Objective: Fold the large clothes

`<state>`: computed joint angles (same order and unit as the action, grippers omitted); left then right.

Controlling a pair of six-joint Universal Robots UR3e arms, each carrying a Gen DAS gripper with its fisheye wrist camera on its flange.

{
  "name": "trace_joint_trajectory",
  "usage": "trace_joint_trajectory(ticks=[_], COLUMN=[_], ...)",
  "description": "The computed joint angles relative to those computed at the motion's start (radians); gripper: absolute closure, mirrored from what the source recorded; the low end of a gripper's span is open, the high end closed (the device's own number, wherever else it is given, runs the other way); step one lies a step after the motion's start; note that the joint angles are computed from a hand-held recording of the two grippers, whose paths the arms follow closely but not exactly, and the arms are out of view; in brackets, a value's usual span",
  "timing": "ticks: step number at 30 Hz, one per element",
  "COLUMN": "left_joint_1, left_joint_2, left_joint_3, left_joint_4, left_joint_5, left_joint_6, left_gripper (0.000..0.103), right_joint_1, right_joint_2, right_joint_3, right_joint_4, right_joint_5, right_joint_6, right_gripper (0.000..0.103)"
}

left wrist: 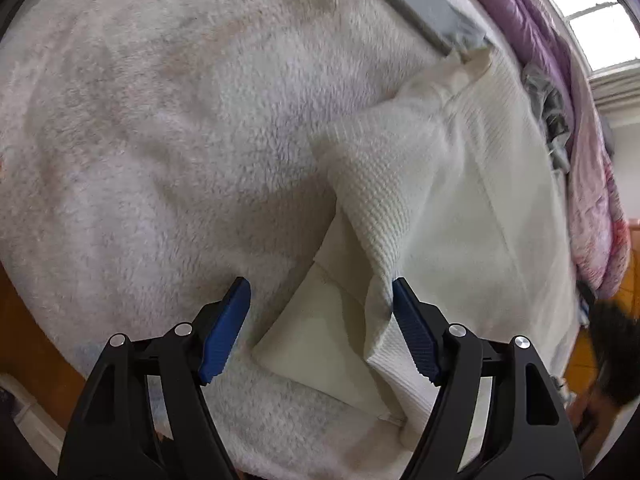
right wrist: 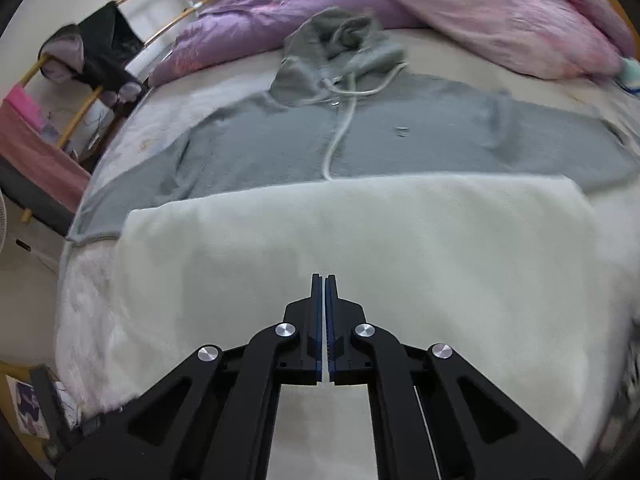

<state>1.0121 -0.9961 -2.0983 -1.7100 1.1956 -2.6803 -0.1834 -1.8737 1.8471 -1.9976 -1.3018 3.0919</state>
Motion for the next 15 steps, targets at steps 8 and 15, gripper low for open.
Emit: trace_joint_trajectory(ticks=[8, 15], left_joint_1=[0.050, 0.090], left_joint_2=[-0.004, 0.007], left_joint_3=[-0.016, -0.003], left_joint_4=[-0.026, -0.089], left_joint_5=[-0.030, -0.040], left_joint_6=[0.045, 0.077], left_gripper=[0.029, 0.029], right_joint_1=[0.002, -0.032], right_joint_2=[0.323, 0.011], right_joint_3=[-0.048, 0.113], right_joint_4=[-0.149, 0.105], right_joint_5=[0.036, 0.025], right_joint_6=[0.058, 0.026], right_gripper=[0.103, 0.103])
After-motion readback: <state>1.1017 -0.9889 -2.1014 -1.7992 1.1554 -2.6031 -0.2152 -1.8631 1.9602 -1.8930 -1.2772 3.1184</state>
